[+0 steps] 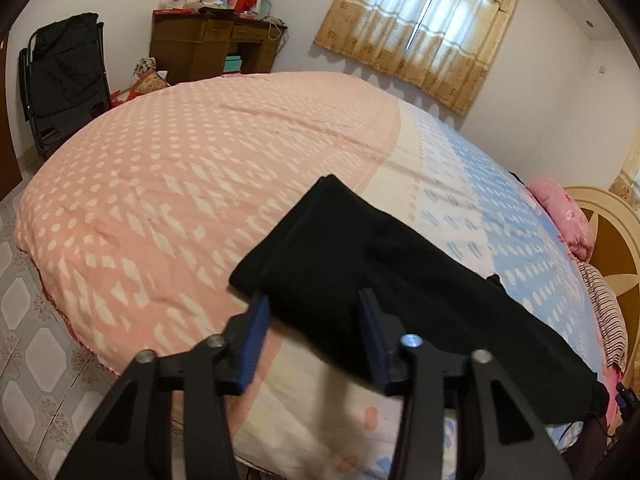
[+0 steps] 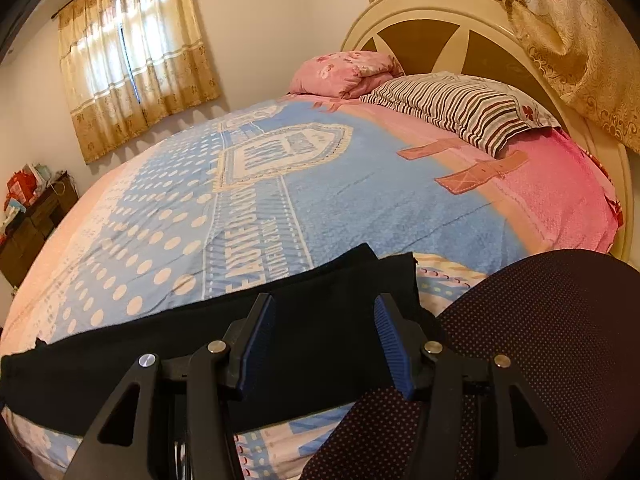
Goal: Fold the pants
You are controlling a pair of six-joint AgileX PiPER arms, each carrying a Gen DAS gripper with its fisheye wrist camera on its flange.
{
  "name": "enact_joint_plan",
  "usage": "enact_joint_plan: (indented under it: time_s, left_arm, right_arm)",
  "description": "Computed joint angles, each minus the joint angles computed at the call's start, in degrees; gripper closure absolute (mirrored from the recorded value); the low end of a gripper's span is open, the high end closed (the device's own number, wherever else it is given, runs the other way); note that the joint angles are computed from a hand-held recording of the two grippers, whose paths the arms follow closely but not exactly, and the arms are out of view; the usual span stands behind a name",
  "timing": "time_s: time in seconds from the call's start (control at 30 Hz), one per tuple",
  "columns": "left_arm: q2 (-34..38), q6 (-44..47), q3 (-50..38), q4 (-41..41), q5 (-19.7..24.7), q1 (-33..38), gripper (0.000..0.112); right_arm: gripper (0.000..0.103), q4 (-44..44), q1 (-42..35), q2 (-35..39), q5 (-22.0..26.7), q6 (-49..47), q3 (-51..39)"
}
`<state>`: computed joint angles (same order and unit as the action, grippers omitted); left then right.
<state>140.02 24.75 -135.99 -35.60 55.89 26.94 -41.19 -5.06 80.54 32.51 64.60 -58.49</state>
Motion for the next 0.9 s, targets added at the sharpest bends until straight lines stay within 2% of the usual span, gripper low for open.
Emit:
enact_joint_plan:
  time_s: [0.17, 0.23, 0.3, 0.37, 0.43, 0.47, 0.5, 0.6, 0.73, 0.9]
  left_arm:
    - [0.80, 0.49, -1.38, -2.20, 0.76, 0.62, 0.076]
    - [3.33, -2.68, -6.32, -2.35, 3.85, 0.78, 0.075]
    - [3.58, -3.60, -6.60, -3.06, 4.43, 0.92, 0.063]
    - [3.11, -3.25, -5.64, -3.76, 3.97, 0.73, 0.056]
    - [0.77, -2.33, -1.13, -3.47, -0.21, 0.04, 0.061]
    - [0.12, -1.83, 0.29, -3.68, -1.96, -0.31, 0.078]
    - [0.28, -0.67, 0.40, -4.81, -2.48, -0.26, 0.102]
    - [4.16, -4.83, -6.66, -2.21, 0.77, -0.69, 0.104]
    - [1.94, -4.45, -3.57, 0.76, -2.87, -1.53, 0.105]
    - [2.85, -5.28, -7.09, 1.47, -1.78, -0.55, 0.105]
  right_arm:
    - [0.049, -0.48, 0.75, 0.60, -0.05, 0.13, -0.39]
    - [0.049, 0.00, 0.87, 0.91, -0.23, -0.44, -0.93]
    - [0.049, -0.09, 1.30, 0.97, -0.30, -0.34, -1.15]
    - [0.049, -0.05, 1.60, 1.12, -0.29, -0.58, -1.30]
    - [0.049, 0.32, 1.85, 1.51, -0.11, -1.31, -1.53]
    - [0.049, 0.62, 1.95, 1.72, 0.07, -1.64, -1.67]
    - [0.049, 1.13, 1.94, 1.86, 0.00, -1.89, -1.64]
    - [0.049, 1.22, 2.13, 1.87, -0.30, -1.45, -1.28]
    - [0.049, 0.93, 2.65, 2.23, -0.04, -0.92, -1.08]
    - [0.049, 0.65, 3.39, 2.65, -0.34, -0.15, -0.70]
